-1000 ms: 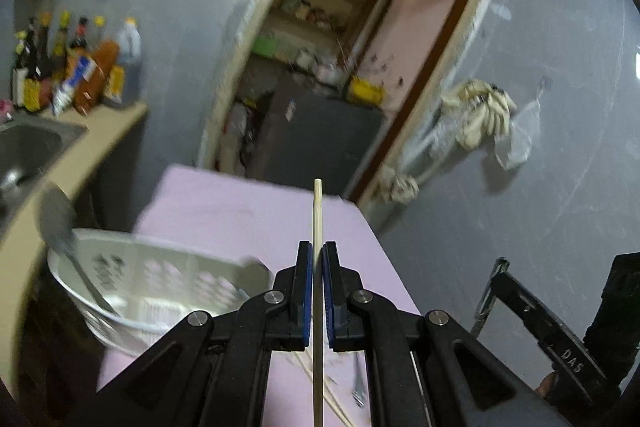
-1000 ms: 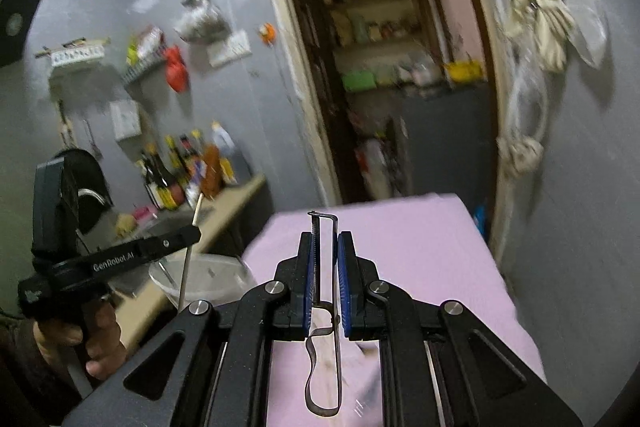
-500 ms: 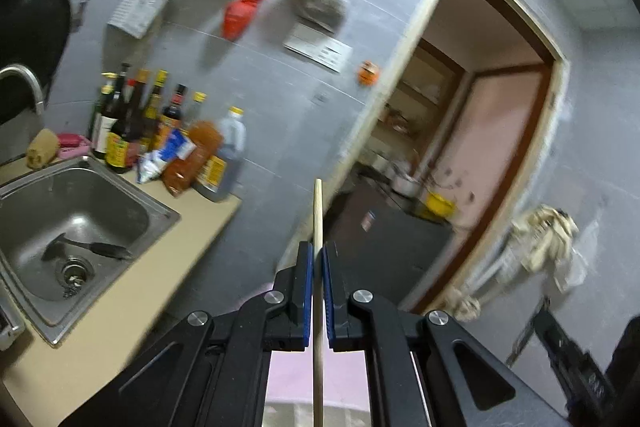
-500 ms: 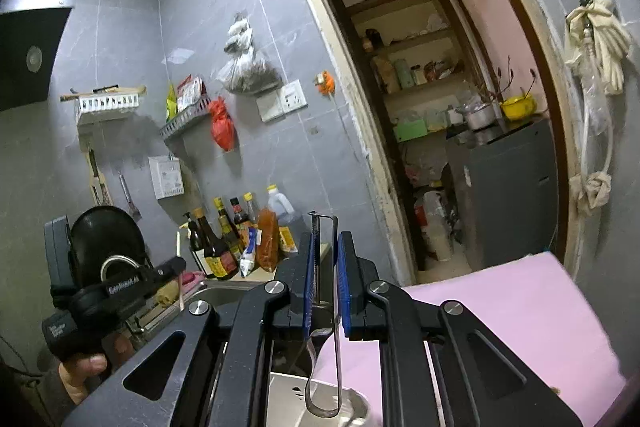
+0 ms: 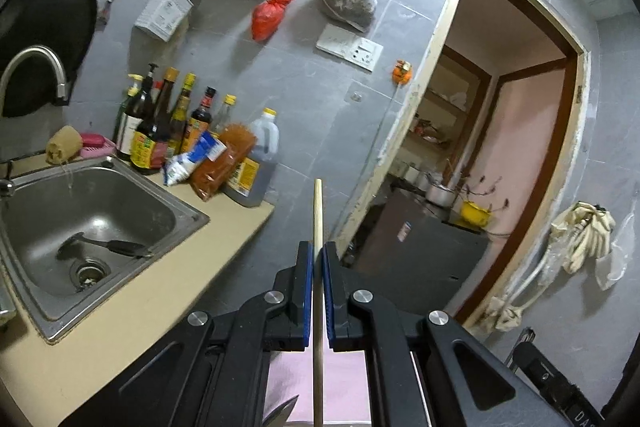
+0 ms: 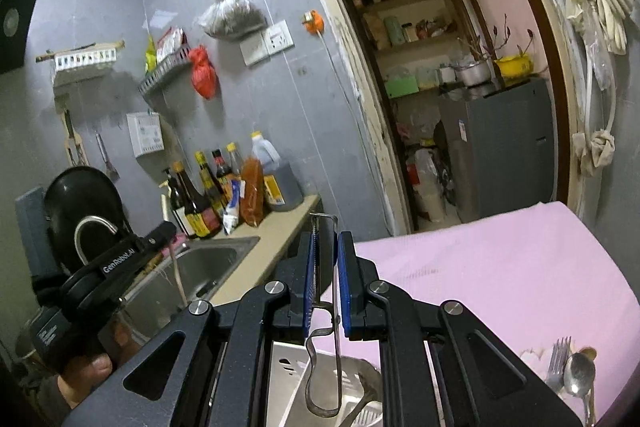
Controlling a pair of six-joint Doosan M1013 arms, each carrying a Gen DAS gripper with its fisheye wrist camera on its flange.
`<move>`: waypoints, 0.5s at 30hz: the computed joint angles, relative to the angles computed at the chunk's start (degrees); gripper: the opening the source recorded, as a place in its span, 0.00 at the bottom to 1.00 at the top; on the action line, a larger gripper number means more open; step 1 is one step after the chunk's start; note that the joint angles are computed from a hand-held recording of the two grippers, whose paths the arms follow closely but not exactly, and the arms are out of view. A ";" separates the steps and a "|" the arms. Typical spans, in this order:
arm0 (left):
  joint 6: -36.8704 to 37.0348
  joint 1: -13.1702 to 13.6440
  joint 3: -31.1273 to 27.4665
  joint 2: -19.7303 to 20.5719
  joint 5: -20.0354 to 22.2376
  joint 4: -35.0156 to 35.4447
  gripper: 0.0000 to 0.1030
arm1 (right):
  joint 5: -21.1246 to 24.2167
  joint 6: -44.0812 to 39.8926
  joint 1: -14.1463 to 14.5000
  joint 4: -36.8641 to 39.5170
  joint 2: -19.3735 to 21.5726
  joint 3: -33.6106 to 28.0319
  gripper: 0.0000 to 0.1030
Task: Organize utensils
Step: 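Carry the chopstick and steel utensil over the white caddy and open both grippers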
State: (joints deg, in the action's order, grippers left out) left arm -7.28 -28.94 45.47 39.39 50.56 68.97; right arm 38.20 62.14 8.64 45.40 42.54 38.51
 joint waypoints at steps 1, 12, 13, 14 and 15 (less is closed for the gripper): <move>-0.71 -0.18 0.03 0.12 0.72 1.06 0.05 | -0.02 0.17 0.13 -0.51 0.13 0.05 0.10; 3.96 -1.33 2.19 -0.45 0.35 2.34 0.05 | 1.84 0.61 0.30 -1.48 0.56 -0.04 0.10; 4.49 -1.45 2.64 -0.68 0.25 2.36 0.05 | 2.23 0.57 0.23 -1.41 0.55 -0.04 0.10; 4.69 -1.56 3.09 -0.90 0.17 2.41 0.05 | 2.64 0.58 0.19 -1.40 0.61 -0.23 0.10; 4.55 -1.63 3.84 -1.32 -0.10 2.66 0.06 | 3.02 0.32 0.12 -1.25 0.57 -0.19 0.10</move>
